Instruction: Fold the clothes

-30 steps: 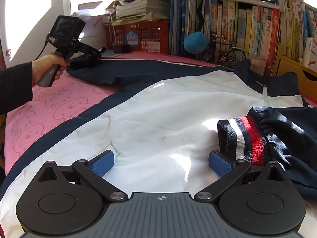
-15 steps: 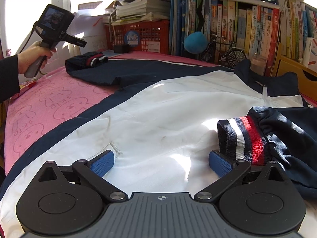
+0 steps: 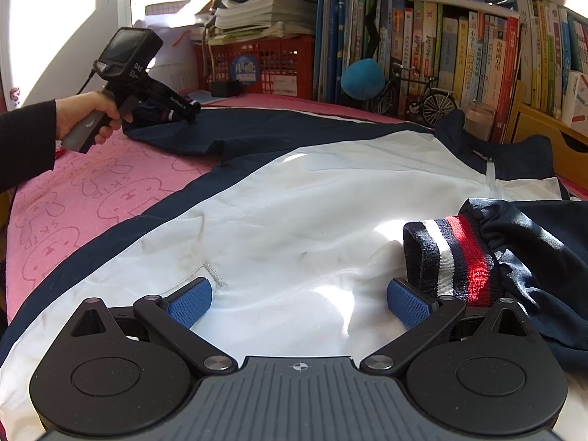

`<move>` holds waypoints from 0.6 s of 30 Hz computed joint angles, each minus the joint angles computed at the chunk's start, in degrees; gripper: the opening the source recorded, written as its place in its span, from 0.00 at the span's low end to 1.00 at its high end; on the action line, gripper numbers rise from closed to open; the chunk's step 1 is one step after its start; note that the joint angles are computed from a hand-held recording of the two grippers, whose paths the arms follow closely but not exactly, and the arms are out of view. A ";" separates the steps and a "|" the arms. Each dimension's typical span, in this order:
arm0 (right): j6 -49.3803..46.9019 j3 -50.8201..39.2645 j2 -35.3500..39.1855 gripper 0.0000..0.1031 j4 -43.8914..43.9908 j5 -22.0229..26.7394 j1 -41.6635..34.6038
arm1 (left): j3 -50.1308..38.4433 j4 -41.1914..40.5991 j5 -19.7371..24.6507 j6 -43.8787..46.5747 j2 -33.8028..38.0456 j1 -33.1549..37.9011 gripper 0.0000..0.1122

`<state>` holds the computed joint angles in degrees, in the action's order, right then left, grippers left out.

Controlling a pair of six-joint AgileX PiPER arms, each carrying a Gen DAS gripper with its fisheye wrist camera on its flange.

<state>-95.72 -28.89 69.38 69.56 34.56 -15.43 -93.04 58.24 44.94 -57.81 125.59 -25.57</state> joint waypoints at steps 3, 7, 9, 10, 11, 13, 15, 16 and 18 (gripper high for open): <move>-0.03 0.04 -0.03 1.00 0.01 0.00 -0.04 | -6.72 6.54 11.80 -2.10 3.55 -1.18 0.57; 0.09 0.09 -0.12 1.00 -0.01 -0.20 0.07 | -3.46 14.86 17.14 -6.77 1.82 -2.32 0.57; 0.12 0.12 -0.17 1.00 -0.03 -0.18 0.07 | -0.60 14.75 15.39 -8.81 -0.50 -1.83 0.62; 0.09 0.09 -0.12 1.00 0.00 -0.18 0.07 | 1.33 14.47 13.80 -10.15 -1.86 -1.58 0.62; 0.06 0.08 -0.10 1.00 0.01 -0.17 0.06 | 2.90 14.29 12.46 -11.17 -2.81 -1.44 0.63; 0.04 0.06 -0.08 1.00 0.00 -0.13 0.03 | 5.35 14.58 10.88 -12.62 -3.42 -1.72 0.63; 0.01 0.04 -0.07 1.00 -0.02 -0.08 -0.02 | 7.27 16.85 10.90 -13.70 -2.37 -3.04 0.65; 0.01 0.04 -0.07 1.00 -0.02 -0.08 -0.02 | 7.55 18.36 11.27 -13.00 -1.14 -3.66 0.66; -0.04 0.06 -0.04 1.00 0.06 -0.16 0.04 | 3.58 20.43 15.75 -8.35 4.25 -4.53 0.68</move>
